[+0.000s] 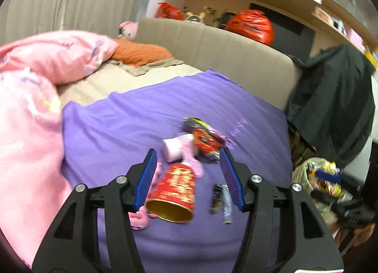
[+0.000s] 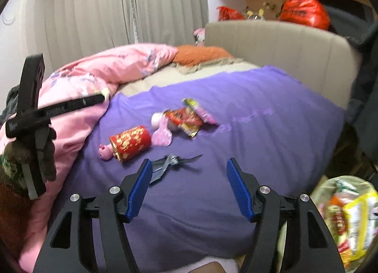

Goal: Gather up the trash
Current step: 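Grasp the black snack wrapper with the right tool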

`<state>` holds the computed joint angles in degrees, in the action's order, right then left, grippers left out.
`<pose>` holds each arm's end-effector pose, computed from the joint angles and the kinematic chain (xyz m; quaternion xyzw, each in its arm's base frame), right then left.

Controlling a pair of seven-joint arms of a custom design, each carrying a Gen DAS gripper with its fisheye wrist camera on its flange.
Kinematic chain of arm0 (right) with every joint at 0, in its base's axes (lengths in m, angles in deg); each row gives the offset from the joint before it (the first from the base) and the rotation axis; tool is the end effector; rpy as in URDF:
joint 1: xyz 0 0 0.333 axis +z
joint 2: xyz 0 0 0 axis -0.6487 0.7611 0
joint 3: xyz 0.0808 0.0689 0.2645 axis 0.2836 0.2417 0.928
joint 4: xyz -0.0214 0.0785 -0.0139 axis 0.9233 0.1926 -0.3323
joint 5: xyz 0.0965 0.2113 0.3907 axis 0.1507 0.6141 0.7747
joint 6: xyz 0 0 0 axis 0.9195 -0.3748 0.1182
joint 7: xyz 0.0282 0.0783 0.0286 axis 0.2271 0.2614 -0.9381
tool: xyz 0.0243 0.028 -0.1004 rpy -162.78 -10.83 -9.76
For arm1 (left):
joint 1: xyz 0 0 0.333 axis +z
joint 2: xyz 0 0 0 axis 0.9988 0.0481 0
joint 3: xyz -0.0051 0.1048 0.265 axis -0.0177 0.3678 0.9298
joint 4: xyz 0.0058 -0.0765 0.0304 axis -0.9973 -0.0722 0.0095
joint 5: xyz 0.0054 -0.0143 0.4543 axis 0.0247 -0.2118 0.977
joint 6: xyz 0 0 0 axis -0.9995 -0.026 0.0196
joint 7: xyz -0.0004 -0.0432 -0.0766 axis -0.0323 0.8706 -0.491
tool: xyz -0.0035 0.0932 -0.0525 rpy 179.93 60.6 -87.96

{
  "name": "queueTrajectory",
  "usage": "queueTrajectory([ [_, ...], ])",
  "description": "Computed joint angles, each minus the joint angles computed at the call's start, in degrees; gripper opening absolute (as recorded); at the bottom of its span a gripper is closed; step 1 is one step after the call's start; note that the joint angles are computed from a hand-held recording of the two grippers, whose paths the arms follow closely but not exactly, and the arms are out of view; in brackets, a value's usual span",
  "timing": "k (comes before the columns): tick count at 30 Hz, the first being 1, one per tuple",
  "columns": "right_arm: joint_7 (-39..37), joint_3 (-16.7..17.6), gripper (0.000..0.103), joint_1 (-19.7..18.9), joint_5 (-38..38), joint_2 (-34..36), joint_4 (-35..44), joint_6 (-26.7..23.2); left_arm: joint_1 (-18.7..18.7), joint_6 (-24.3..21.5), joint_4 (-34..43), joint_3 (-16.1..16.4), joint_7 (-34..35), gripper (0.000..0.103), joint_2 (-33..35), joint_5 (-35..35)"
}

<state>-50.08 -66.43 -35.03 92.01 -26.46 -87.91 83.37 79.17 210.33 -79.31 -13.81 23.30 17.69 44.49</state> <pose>0.6422 0.0216 0.5241 -0.7972 0.4198 -0.1648 0.4014 0.5933 -0.2595 0.5445 -0.6857 0.5430 -0.4084 0.2612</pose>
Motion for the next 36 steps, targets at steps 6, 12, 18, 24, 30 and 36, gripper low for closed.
queueTrajectory([
  [6, 1.47, 1.37, 0.061, 0.72, -5.12, 2.41, 0.88, -1.66, 2.01, 3.29, -4.04, 1.37, -0.27, 0.055, -1.86, -5.72],
  [12, 0.56, 2.02, 0.061, 1.09, -6.03, 3.36, 0.14, 0.35, -0.28, 4.2, -2.47, 1.62, 13.74, 0.057, 1.06, -17.38],
  [18, -2.2, 2.5, 0.061, 1.16, -5.05, 5.77, 1.66, -0.72, -0.04, 0.57, -0.98, 0.89, 6.22, 0.057, 1.43, -9.41],
  [24, -7.27, 4.58, 0.061, 1.02, -3.67, 14.31, 11.42, -4.57, -1.08, -1.08, 0.29, 1.2, 17.0, 0.058, 2.98, -17.62],
  [30, 1.98, 5.73, 0.052, -0.56, -13.56, 27.55, 28.02, -15.54, -1.28, -2.22, 1.08, 1.54, 17.97, 0.058, 4.44, -17.53],
  [36, 1.02, 6.8, 0.018, -2.82, -12.66, 24.62, 23.99, -14.35, -0.63, 0.98, -0.19, 2.04, 16.78, 0.058, 4.36, -19.12],
])
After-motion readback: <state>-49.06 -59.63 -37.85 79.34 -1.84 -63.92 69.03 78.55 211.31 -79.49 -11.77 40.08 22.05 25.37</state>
